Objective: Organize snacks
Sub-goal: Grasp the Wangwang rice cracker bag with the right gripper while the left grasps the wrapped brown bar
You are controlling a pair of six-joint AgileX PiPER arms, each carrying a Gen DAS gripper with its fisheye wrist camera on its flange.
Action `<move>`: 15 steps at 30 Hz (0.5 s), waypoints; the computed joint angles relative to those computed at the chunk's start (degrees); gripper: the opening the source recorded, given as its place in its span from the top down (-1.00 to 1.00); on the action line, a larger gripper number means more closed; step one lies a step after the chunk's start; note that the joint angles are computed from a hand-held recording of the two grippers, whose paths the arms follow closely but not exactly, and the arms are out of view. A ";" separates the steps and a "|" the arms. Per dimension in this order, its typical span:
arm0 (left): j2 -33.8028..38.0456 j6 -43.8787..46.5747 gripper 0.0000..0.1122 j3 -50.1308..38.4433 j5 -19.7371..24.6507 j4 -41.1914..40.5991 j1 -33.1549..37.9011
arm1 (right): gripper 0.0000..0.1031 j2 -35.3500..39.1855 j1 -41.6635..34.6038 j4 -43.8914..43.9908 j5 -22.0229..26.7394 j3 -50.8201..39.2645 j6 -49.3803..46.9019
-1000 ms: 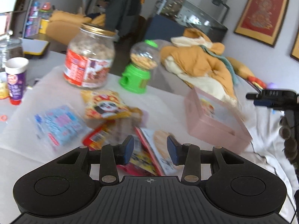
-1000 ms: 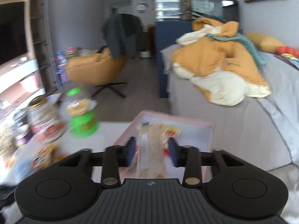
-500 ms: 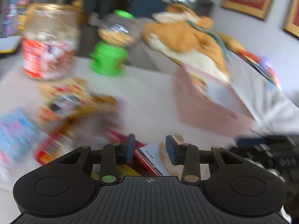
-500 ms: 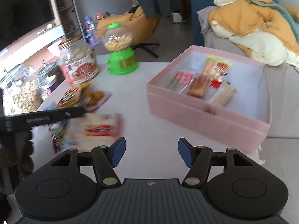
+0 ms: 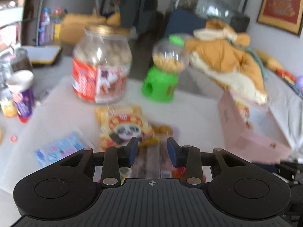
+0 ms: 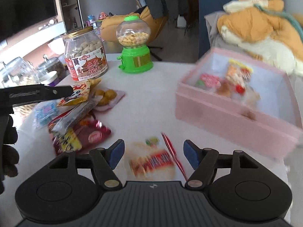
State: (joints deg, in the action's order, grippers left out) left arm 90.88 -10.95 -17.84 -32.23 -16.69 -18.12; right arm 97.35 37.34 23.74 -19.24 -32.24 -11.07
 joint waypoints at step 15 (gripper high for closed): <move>4.20 10.09 0.22 -2.61 -1.19 -8.89 -9.33 | -0.74 -3.54 -7.31 -8.40 -10.63 16.48 2.11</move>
State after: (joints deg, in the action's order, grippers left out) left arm 95.08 -0.86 -20.45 -33.42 -25.58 -27.45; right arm 93.81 30.03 15.34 -29.87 -15.77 -8.96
